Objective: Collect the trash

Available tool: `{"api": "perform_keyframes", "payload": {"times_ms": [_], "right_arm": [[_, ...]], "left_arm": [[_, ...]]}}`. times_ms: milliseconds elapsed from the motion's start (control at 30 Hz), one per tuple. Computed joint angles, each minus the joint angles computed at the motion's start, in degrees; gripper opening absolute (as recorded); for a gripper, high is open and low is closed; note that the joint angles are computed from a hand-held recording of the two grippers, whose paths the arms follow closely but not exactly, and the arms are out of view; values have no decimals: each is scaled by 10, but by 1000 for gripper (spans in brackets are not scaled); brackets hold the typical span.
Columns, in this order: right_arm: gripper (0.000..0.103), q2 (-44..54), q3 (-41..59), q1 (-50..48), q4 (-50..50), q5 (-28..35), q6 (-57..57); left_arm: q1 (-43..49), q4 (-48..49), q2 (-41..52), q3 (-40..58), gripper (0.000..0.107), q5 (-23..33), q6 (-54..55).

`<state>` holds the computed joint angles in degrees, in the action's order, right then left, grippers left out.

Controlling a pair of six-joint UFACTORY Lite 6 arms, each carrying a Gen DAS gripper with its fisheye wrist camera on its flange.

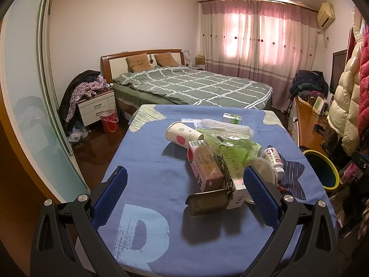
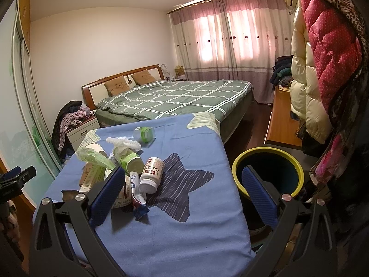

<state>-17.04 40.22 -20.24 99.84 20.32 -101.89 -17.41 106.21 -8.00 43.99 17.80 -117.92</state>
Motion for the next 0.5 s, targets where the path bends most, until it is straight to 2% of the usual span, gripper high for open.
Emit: {"api": "perform_keyframes", "payload": {"times_ms": [500], "right_arm": [[97, 1, 1, 3, 3, -3, -1]], "left_arm": [[-1, 5, 2, -1, 99, 0, -5]]}}
